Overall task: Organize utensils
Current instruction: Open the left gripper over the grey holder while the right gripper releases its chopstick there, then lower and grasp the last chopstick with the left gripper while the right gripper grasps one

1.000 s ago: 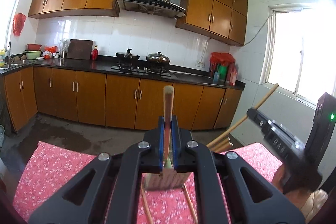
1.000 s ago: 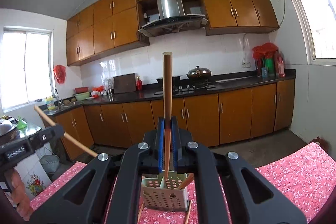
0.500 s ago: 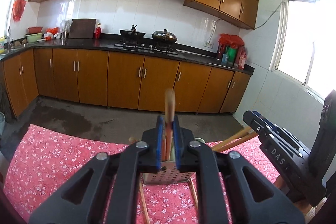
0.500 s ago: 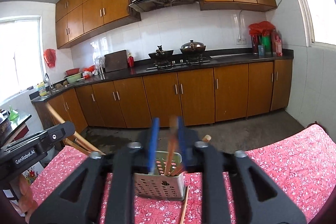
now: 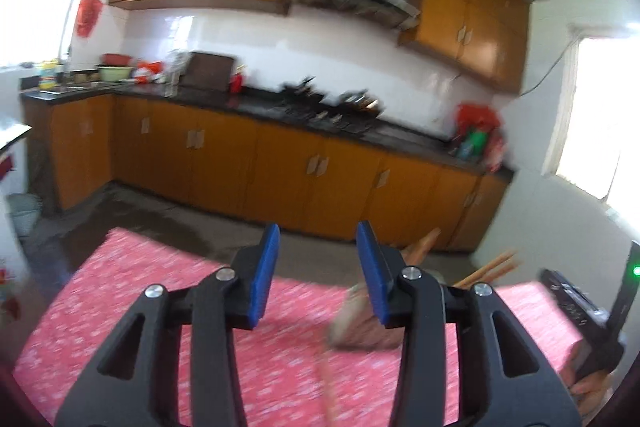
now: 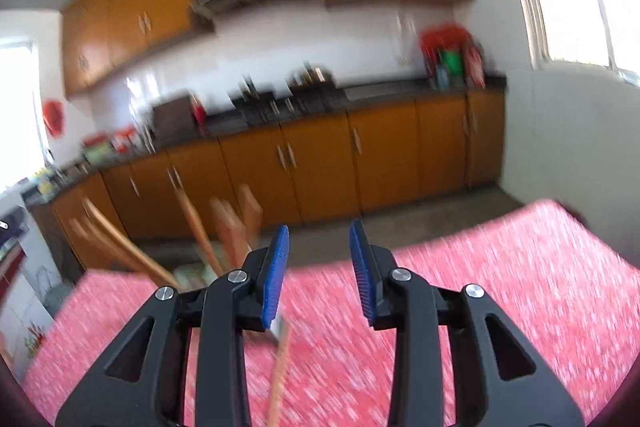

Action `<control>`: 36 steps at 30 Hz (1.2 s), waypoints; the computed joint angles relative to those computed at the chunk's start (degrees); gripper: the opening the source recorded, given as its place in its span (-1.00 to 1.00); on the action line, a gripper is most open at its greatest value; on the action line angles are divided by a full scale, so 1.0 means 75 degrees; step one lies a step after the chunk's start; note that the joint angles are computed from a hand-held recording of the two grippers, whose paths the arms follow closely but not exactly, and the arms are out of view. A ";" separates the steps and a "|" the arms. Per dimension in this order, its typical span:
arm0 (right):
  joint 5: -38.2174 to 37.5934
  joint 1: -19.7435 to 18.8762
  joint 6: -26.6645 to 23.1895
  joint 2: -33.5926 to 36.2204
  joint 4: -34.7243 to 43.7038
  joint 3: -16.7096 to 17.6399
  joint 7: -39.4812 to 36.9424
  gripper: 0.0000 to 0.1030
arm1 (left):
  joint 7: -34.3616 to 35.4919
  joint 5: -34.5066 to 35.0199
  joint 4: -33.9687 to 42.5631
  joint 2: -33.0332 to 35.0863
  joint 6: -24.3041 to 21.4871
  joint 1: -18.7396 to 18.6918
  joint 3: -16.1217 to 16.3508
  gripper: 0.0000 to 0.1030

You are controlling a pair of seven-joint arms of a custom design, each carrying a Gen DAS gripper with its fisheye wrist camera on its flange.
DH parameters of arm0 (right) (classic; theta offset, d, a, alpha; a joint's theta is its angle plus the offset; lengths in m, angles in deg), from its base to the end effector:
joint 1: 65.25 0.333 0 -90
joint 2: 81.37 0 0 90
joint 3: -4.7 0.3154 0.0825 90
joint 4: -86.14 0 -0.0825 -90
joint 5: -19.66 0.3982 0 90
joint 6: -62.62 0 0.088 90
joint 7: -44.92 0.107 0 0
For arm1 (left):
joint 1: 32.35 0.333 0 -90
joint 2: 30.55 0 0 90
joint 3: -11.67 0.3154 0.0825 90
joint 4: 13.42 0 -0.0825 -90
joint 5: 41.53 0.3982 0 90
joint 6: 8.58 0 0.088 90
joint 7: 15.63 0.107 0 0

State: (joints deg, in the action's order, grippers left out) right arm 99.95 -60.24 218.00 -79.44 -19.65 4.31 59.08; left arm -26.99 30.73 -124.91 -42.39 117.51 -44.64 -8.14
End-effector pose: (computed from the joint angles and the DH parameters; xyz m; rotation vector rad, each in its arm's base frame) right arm 0.6277 0.0157 0.5678 -1.5812 1.1579 -0.5405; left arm 0.4797 -0.2823 0.6353 -1.7522 0.9093 -0.9050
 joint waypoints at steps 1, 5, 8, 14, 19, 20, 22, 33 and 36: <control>-0.0390 0.0014 0.0028 0.0083 -0.0050 -0.0002 0.0268 -0.36 | 0.0164 -0.0335 -0.0228 -0.0037 -0.0093 -0.0020 0.0053 -0.20; -0.2314 -0.0059 -0.0950 0.0338 -0.0601 -0.0016 0.1479 -0.43 | 0.0691 -0.1489 -0.0851 0.0099 0.0275 -0.0076 0.0284 -0.23; -0.2838 -0.0061 -0.1686 0.0266 -0.1057 0.0058 0.1664 -0.48 | 0.0818 -0.2048 -0.1135 0.0397 0.1001 -0.0116 0.0395 -0.24; -0.3594 0.0265 -0.1434 0.0131 -0.1746 0.0209 0.1594 -0.48 | 0.0889 -0.2435 -0.1171 0.1074 0.1852 -0.0267 0.0458 -0.24; -0.3500 0.0359 -0.0686 0.0198 -0.1849 0.0209 0.1654 -0.85 | 0.1301 -0.2763 -0.0697 0.1767 0.1874 -0.0552 0.0521 -0.24; -0.3541 0.0332 -0.0591 0.0285 -0.1770 0.0180 0.1831 -0.85 | 0.1387 -0.2834 -0.0615 0.1899 0.1847 -0.0616 0.0546 -0.24; -0.3602 0.0249 -0.0519 0.0425 -0.1622 0.0147 0.2082 -0.85 | 0.1470 -0.2893 -0.0409 0.2117 0.1685 -0.0762 0.0593 -0.30; -0.3825 0.0050 -0.0188 0.0761 -0.1251 0.0248 0.2164 -0.85 | 0.1586 -0.3075 -0.0028 0.2382 0.0429 -0.1013 0.1005 -0.84; -0.4089 0.0054 -0.0002 0.1075 -0.0889 0.0297 0.2473 -0.85 | 0.1624 -0.3087 -0.0310 0.2129 0.0324 -0.0749 0.1098 -0.81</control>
State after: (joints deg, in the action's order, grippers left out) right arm 69.28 -59.84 217.99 -71.38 -26.32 6.54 77.63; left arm -14.81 7.58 -127.23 -26.43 119.94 -50.26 0.09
